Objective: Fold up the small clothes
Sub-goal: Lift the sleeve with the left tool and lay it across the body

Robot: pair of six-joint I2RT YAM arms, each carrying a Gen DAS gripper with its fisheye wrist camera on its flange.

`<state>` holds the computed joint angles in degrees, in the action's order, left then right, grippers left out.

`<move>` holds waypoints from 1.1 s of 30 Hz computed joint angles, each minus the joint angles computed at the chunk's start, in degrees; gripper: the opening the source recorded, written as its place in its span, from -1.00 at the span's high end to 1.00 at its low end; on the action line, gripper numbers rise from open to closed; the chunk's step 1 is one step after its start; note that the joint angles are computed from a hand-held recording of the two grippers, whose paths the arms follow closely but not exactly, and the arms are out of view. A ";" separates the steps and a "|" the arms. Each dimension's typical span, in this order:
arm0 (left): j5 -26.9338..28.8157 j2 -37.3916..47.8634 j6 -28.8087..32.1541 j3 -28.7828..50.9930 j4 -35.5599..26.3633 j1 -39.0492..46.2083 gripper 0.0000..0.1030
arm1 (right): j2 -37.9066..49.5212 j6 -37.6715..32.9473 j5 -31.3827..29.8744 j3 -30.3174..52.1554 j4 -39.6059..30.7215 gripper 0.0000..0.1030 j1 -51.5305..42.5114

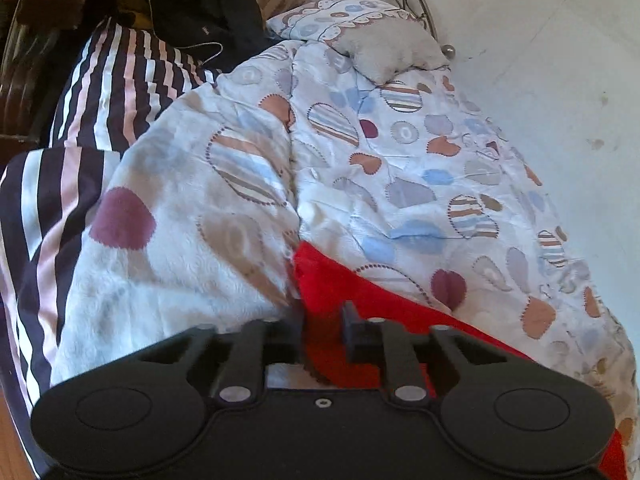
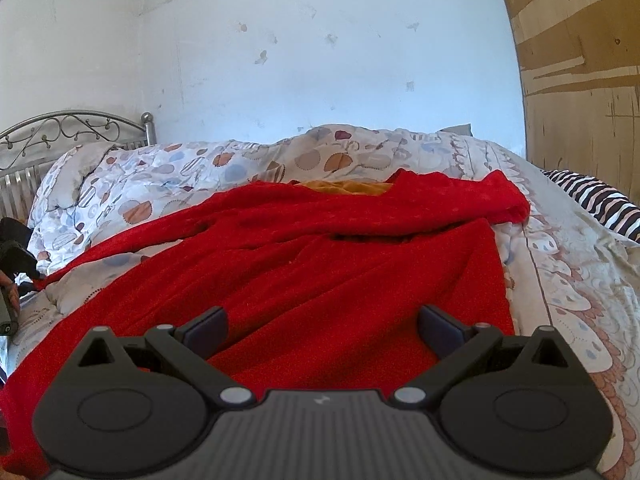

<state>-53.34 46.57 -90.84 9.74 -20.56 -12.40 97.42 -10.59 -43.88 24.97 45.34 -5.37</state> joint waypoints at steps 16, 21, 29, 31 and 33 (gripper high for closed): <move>-12.82 0.75 48.26 14.15 18.11 -10.34 0.79 | 2.23 3.11 -2.93 -0.63 5.07 -0.99 -1.57; -9.21 11.47 74.90 21.42 43.00 -17.87 0.79 | 1.88 5.87 -5.03 0.20 3.94 -0.99 -3.12; 7.55 35.91 85.95 39.55 57.00 -26.55 0.80 | -0.73 7.32 -8.49 1.75 -1.79 -1.00 -9.02; 11.41 42.55 84.80 45.05 56.39 -27.35 0.80 | -1.68 6.47 -7.52 1.58 -3.10 -1.00 -11.11; 15.22 48.82 83.17 50.06 55.26 -27.73 0.80 | -1.99 5.31 -7.20 2.10 -5.40 -1.00 -13.55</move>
<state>-38.11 95.39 -7.67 59.80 34.70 -40.13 95.44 -5.28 -51.08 27.07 39.94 -18.92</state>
